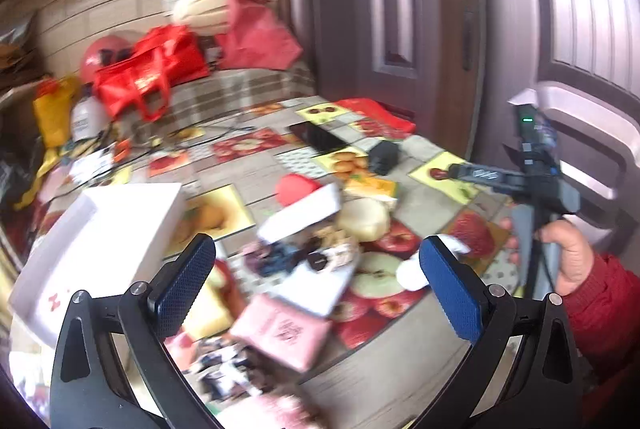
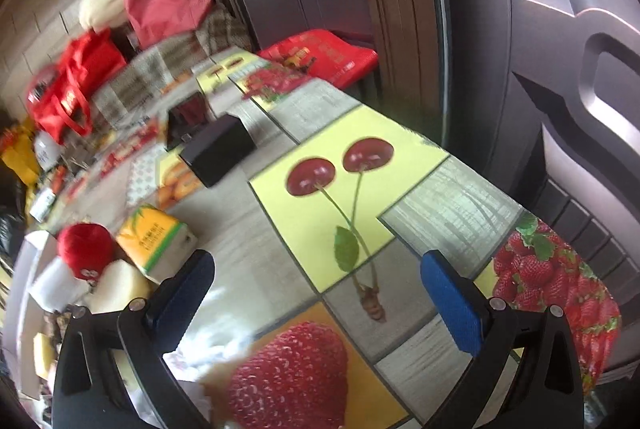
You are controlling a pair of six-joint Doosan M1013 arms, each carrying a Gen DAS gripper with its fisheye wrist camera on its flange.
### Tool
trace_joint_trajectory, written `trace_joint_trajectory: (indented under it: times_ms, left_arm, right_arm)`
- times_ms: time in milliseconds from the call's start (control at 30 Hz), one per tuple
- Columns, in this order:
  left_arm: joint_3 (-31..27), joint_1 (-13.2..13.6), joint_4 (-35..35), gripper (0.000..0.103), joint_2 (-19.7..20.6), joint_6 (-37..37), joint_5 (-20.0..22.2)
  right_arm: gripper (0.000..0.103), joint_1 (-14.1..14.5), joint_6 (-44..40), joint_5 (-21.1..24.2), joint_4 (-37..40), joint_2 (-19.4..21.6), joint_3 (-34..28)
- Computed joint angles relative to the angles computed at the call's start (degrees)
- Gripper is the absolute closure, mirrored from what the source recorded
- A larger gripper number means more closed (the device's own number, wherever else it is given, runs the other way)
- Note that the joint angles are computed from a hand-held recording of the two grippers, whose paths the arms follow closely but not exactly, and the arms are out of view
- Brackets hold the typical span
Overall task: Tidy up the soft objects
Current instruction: 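Grasp the pink fluffy ball with the left tool while the right grasps the white glove, then carry the pink ball and white glove into the white box and open both tools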
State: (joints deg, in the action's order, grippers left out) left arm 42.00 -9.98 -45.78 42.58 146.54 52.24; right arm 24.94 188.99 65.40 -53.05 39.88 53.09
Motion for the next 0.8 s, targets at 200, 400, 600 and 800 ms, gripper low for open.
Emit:
trace_joint_trajectory:
  times_ms: [200,400,600,800]
  left_arm:
    - [-4.03,3.15,8.49,0.0,3.64,-12.05,6.16]
    - [-1.13,2.9,10.58,0.0,2.75,-6.14,14.34]
    - [-1.94,0.73,17.91,0.005,3.65,-7.83,15.83]
    - [-3.61,1.12,16.9,0.04,4.6,-6.45,17.79]
  right_arm:
    - [0.0,0.08,-1.52,-19.37,-8.2,-3.63,6.85]
    - [0.0,-0.22,-34.27,-23.56,14.34,-0.5,0.09]
    - [0.0,1.17,-56.52,-8.4,24.46,5.69,-11.63]
    - [0.032,1.35,-63.75,1.12,24.54,10.04,-18.87]
